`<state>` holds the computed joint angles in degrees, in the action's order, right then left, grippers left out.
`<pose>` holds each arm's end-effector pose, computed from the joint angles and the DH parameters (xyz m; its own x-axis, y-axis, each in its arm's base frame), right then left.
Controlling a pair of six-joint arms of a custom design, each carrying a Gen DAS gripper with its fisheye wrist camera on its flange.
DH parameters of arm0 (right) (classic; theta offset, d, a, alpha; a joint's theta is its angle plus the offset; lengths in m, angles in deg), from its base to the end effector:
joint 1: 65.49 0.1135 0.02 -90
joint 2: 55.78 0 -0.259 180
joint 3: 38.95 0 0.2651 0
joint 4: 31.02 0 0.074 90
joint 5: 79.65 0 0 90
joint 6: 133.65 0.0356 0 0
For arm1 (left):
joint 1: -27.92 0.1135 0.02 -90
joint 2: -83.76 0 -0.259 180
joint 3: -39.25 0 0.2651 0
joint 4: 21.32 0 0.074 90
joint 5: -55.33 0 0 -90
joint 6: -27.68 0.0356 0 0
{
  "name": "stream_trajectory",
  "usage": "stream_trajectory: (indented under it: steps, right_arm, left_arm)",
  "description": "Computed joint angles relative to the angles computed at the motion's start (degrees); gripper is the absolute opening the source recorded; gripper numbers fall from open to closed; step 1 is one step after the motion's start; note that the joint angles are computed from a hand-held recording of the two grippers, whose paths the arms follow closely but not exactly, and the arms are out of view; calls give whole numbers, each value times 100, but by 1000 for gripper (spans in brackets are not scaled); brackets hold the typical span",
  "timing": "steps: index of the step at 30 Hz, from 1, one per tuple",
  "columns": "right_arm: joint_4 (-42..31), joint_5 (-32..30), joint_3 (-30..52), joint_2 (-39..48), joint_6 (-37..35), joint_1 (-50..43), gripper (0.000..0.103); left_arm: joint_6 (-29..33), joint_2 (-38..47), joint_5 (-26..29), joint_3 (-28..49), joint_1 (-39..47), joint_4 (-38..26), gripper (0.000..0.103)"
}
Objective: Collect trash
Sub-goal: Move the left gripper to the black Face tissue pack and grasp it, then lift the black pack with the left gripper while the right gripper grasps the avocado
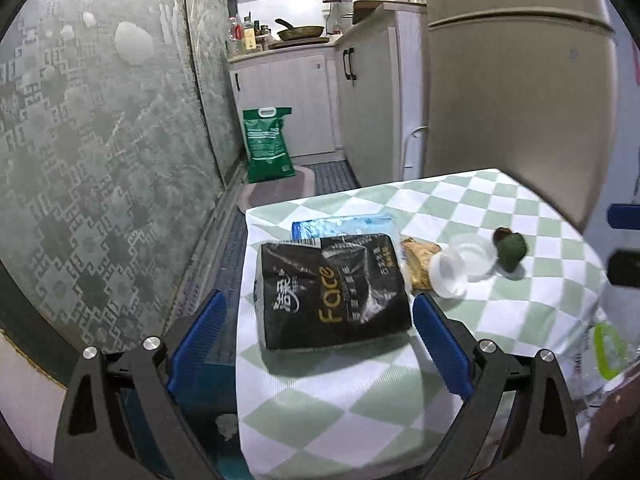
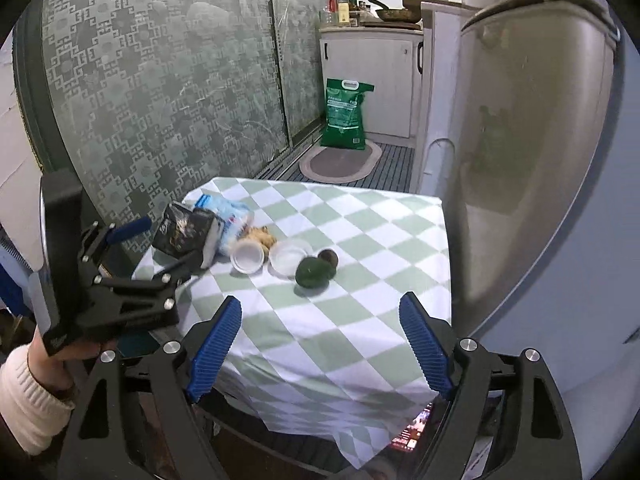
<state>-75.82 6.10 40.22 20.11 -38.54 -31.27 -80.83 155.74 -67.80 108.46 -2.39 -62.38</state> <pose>0.2495 0.1729 0.3073 -0.6000 -0.3006 -0.7414 -0.5555 0.8235 0.1156 0.2512 -0.1243 0.2751 -0.5930 0.0387 -0.8042 -0.1118 0.9852 0.1299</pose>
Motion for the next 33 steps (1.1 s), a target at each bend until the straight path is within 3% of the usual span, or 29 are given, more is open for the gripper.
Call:
stream_trajectory:
  steps: [5, 7, 9, 17, 23, 29, 33]
  right_arm:
    - [104, -151, -198, -46, -81, -18, 82]
    - [149, -202, -200, -7, -60, -8, 82]
    - [195, -187, -164, 74, -32, 29, 82]
    - [429, 14, -8, 415, 170, 209, 82]
    - [466, 244, 278, 825, 218, 261, 70]
    - [386, 486, 691, 1367, 312, 345, 46]
    - [312, 549, 935, 1661, 414, 360, 45]
  left_arm:
    - [-59, 325, 277, 140, 117, 6, 95]
    - [-167, 300, 366, 84, 142, 63, 92]
    - [-140, 273, 332, 68, 144, 68, 80]
    - [-157, -63, 731, -132, 397, 213, 74]
    - [-119, -714, 1127, -439, 696, 296, 74]
    - [236, -1569, 1303, -820, 821, 456, 74]
    - [430, -1850, 1409, -913, 929, 351, 74]
